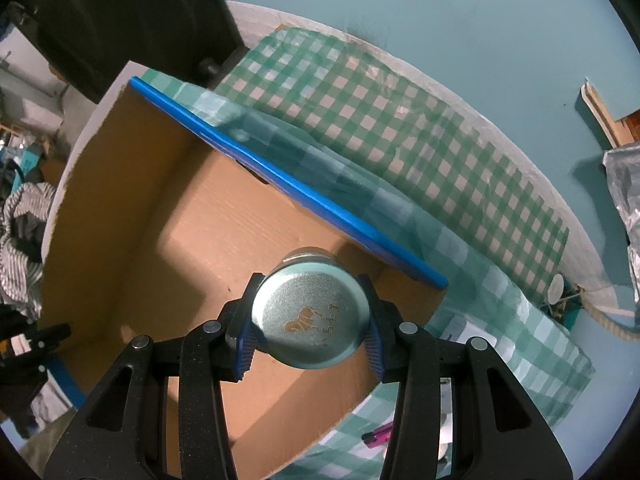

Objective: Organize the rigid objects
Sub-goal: 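Carry the green tin with the right gripper into the box beside the fan, then move the right tool back over the white charger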

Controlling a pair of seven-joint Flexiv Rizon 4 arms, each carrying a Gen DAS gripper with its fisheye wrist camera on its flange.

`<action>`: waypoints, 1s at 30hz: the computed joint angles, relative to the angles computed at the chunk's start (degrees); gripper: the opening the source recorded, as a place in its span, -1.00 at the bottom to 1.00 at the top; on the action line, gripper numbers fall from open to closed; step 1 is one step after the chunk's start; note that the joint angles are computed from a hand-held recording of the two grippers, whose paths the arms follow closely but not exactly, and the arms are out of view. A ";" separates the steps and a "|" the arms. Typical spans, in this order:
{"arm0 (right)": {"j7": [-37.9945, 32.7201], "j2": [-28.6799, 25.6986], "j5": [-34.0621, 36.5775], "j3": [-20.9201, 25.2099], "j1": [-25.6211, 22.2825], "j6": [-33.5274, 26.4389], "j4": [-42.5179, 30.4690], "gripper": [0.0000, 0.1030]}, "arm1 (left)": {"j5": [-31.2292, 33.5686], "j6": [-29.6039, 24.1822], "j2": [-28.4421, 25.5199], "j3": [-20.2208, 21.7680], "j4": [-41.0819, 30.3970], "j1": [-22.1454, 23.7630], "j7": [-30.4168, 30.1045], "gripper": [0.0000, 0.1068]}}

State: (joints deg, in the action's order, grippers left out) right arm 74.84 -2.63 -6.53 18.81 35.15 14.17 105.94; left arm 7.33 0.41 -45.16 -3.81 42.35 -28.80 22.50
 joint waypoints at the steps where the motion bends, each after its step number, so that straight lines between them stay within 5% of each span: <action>1: -0.04 0.03 0.06 0.00 -0.07 0.50 0.34 -0.14 | 0.00 0.00 0.00 0.00 0.00 0.00 0.00 -0.93; 30: 4.30 0.18 -1.19 0.37 1.15 -6.37 -2.76 0.24 | 0.04 0.63 0.16 -0.04 0.60 -0.15 -0.14 -0.93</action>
